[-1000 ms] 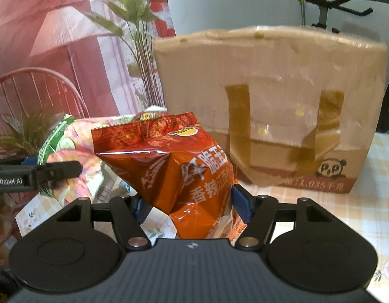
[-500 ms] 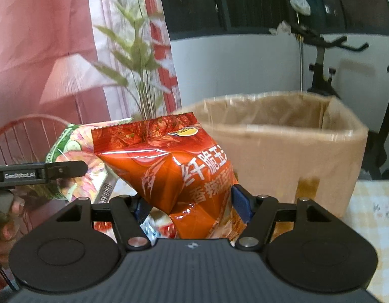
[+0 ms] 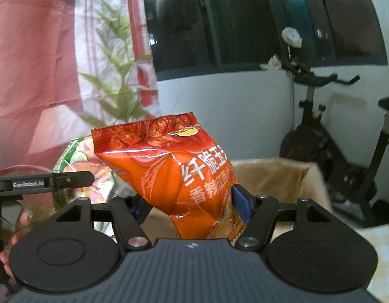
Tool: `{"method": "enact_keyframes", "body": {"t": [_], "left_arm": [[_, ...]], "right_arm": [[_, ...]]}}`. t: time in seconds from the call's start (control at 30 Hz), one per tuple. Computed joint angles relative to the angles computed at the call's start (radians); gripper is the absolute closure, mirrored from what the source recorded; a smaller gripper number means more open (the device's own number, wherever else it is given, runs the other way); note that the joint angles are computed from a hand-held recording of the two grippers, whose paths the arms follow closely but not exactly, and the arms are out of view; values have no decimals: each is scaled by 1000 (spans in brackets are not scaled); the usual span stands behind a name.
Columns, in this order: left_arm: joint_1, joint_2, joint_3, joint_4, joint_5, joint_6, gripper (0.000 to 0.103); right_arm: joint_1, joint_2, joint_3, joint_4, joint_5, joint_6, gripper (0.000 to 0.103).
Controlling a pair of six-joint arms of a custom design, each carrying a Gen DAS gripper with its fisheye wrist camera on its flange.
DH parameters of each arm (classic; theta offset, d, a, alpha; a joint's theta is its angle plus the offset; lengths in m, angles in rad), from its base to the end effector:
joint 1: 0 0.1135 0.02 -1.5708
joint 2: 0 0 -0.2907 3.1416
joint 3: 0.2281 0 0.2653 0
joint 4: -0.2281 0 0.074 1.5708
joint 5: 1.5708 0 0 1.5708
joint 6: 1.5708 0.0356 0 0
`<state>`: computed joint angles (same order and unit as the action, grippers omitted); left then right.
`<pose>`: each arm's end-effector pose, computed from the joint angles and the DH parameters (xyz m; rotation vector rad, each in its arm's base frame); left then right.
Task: Organize snacks
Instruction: 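Open both tools to drop the green and orange bags into the box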
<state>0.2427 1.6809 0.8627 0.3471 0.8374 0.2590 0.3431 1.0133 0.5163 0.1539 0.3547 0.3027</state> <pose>0.3554 0.0607 0.2104 0.5182 1.8408 -0.5147 0.2142 0.0634 0.2536 0.1992 1.8825 0.1007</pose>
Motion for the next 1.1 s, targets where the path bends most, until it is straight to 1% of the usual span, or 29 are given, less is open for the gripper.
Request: {"method": "enact_keyframes", "body": {"t": [0.1,0.2,0.27,0.43,0.53,0.67,0.8,0.93,1.0,1.03,1.07,1.1], "left_arm": [[-69,10,30,7,-43,-50,20],[-136,30,63,15,-90,-79,20],[-178,44,73,33,-118,-94,20],[-280,88,123,39,-195,-104,19],[-325,124,158,24,-240,-80,19],[-364,169,194,-3,-288,-46,19],[-377,204,229,-42,-309,-26,18],[-386,232,248,-59,-339,8,17],[-387,238,255,-68,-351,22,13],[-389,238,254,-65,-361,20,8],[-389,238,253,-59,-369,20,7],[-390,234,250,-57,-372,21,7]], "right_arm": [[-102,37,37,8,-58,-56,35],[-205,82,52,57,-134,-105,35],[-249,122,63,85,-155,-132,35],[-354,213,71,162,-231,-144,35],[-406,269,79,188,-274,-133,35],[-445,320,72,216,-310,-120,35],[-467,358,57,245,-343,-87,34],[-471,383,52,257,-351,-92,34],[-468,390,49,267,-342,-95,34],[-466,392,49,268,-337,-98,33],[-464,394,49,268,-332,-100,28],[-462,395,49,268,-327,-101,26]]}}
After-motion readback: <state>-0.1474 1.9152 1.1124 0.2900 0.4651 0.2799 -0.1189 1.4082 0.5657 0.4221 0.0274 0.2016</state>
